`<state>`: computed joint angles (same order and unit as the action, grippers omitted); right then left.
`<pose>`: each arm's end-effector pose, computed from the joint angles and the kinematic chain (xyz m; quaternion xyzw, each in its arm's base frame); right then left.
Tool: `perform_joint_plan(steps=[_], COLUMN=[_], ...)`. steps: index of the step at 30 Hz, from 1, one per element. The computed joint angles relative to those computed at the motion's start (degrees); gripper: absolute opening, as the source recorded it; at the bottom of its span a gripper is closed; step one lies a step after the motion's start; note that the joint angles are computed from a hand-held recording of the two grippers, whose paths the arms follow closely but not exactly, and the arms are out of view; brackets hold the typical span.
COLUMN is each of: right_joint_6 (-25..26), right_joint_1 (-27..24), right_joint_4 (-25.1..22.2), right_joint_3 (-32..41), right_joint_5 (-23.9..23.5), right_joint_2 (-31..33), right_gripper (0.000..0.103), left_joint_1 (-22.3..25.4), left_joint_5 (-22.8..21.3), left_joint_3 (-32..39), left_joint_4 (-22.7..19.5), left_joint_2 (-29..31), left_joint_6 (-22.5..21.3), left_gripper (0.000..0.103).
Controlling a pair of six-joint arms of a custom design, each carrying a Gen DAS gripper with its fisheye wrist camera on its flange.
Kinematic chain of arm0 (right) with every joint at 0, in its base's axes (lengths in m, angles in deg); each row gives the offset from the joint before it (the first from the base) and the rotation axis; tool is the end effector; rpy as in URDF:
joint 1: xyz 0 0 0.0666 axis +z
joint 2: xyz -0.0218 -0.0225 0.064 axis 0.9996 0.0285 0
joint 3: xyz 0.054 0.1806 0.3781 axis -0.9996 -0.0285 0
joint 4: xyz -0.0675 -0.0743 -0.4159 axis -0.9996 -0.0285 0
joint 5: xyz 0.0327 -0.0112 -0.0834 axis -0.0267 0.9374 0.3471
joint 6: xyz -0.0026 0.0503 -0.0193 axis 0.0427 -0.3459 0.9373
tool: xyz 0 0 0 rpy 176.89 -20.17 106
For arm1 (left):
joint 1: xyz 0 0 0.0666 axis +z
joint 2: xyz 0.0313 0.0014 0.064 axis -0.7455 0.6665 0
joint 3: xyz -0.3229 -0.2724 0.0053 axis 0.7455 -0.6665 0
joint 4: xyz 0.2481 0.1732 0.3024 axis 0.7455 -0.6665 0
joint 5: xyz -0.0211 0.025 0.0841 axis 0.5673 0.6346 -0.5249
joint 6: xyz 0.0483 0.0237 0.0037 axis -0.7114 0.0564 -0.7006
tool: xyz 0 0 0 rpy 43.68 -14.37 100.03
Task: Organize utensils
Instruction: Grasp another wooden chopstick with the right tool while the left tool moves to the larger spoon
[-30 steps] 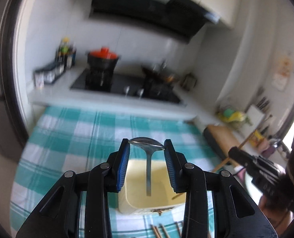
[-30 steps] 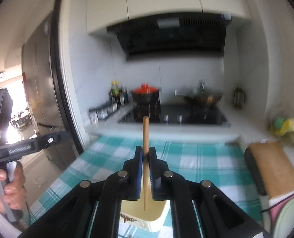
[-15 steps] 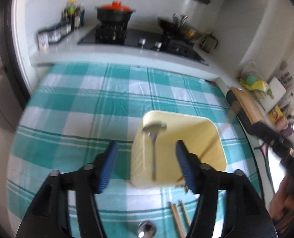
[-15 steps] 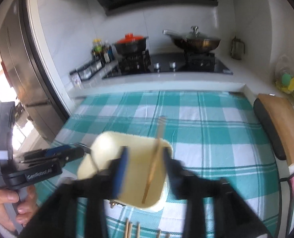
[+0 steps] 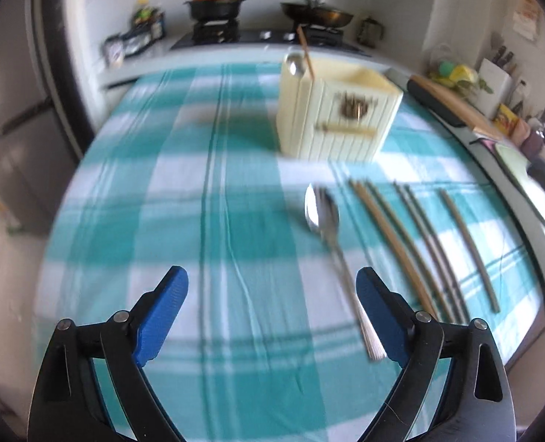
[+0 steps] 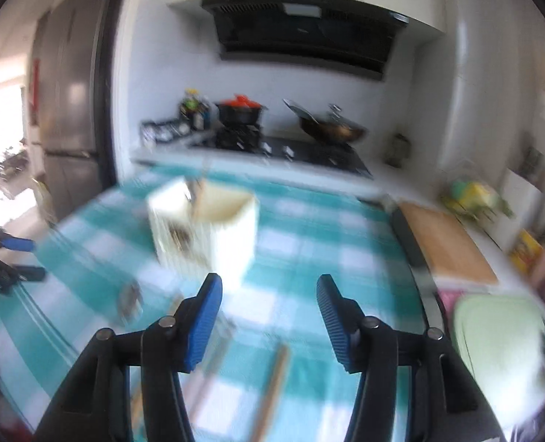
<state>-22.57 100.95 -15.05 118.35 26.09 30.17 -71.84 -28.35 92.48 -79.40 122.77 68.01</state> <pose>0.5494 0.1050 0.5427 0.0810 0.8720 -0.1315 0.4646 0.6649 -0.2956 0.5065 0.2082 0.9191 -0.1189 0.3126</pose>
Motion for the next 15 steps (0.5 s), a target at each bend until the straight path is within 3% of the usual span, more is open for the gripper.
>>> perform_joint_plan(steps=[4,7,10,15], right_joint_6=[-7.05,-12.9,-16.23,-16.42], right_joint_1=[1.52,1.2,0.88,-0.12], right_joint_4=[2.34,3.01,2.93,3.86], right_joint_3=[-12.03,-17.2,-19.58,-21.14], right_joint_5=[4.63,4.26,4.26,3.2], right_joint_2=[-5.76,-8.05,-8.95,-9.17], right_gripper=[0.055,0.055,0.055,0.055], left_joint_1=[-1.56,-2.63,-3.4,-4.03], left_joint_5=[-3.53,-5.44,-7.06,-8.07], left_joint_3=[-13.05,-18.07,-20.01,-19.3], left_joint_4=[9.95,14.32,15.58,14.34], left_joint_2=[-6.6,-9.18,-9.69,-8.66], left_joint_6=[3.05,3.12,2.67,3.2], left_gripper=[0.093,0.094,0.095,0.095])
